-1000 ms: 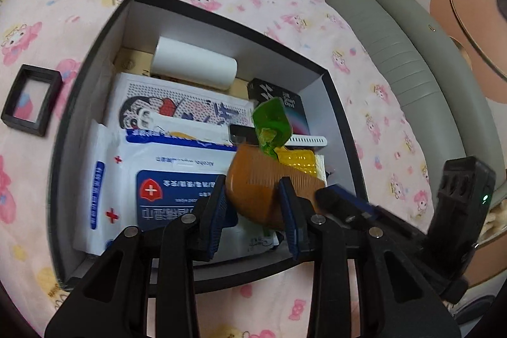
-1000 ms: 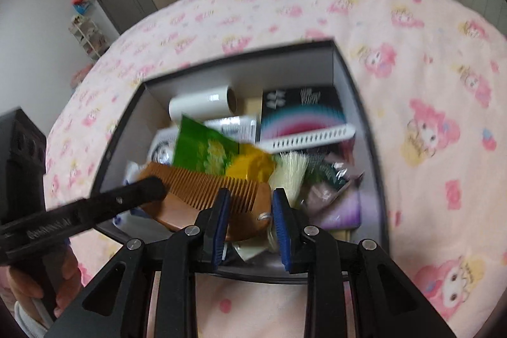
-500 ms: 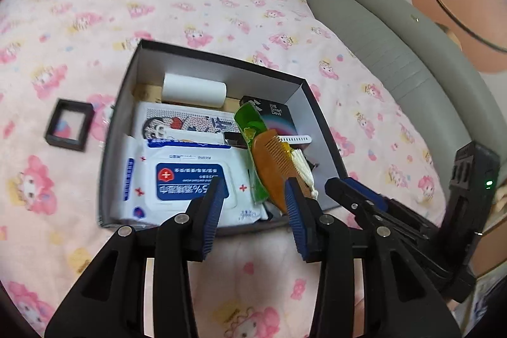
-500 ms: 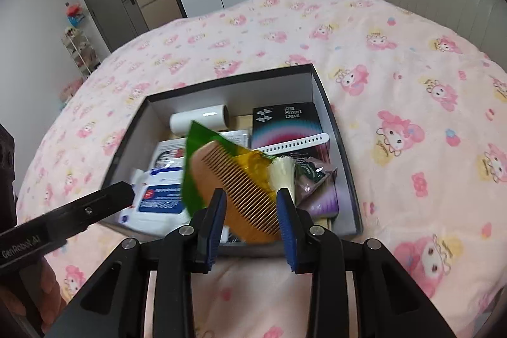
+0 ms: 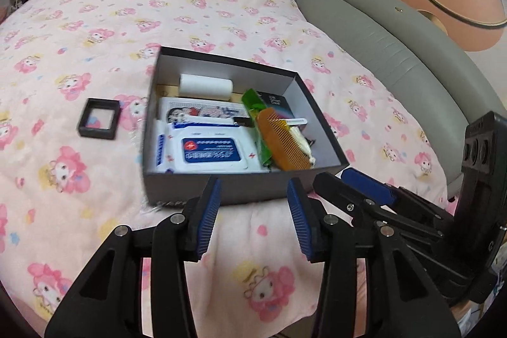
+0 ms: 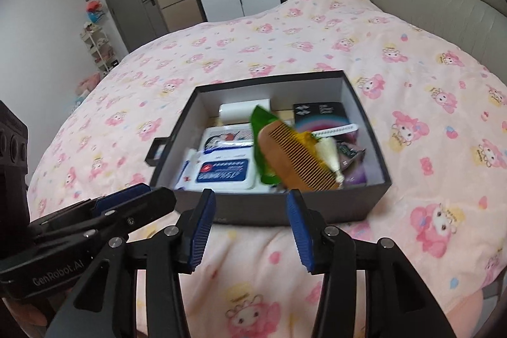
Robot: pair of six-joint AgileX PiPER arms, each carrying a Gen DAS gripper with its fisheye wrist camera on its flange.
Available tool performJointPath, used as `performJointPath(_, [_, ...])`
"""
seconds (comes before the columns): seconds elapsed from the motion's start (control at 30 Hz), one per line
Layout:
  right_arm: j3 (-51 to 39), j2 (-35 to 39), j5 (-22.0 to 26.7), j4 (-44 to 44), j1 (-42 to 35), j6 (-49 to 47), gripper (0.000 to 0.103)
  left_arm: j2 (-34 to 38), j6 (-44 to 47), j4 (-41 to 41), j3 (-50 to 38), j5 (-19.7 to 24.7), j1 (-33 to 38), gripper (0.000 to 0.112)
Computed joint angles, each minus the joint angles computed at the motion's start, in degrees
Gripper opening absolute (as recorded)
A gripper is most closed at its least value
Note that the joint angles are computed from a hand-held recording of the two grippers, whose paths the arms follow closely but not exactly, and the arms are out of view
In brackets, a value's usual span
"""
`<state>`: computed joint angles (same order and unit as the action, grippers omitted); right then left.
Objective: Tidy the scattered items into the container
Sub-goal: 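Lower the comb into the box and open the right gripper, then move the right tool toward the small black square frame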
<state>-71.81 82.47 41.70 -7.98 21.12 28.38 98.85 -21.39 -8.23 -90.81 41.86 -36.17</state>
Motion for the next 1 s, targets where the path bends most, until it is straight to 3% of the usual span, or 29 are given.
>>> performJointPath(0.2, [0.34, -1.07, 0.57, -2.8, 5.88, 4.43, 0.043, -7.57, 4.53, -4.21, 8.44, -1.29, 2.68, 0.044])
performJointPath(0.33, [-0.62, -0.3, 1.04, -4.53, 10.52, 6.33, 0.042, -12.08, 3.69, -1.67, 13.41, -2.01, 3.89, 0.044])
performJointPath(0.63, [-6.05, 8.72, -2.54, -4.51, 16.81, 7.34, 0.042, -19.22, 7.66, -7.54, 26.61, -7.32, 13.88, 0.044])
performJointPath(0.83, [-16.16, 19.1, -0.74, -2.22, 18.75, 3.17, 0.042, -17.8, 19.19, -18.3, 31.41, -10.84, 22.59, 0.044])
performJointPath(1.0, [-27.94, 29.53, 2.6, 0.39, 17.42, 1.78, 0.043, -10.27, 26.3, -23.2, 28.77, -15.17, 27.65, 0.044])
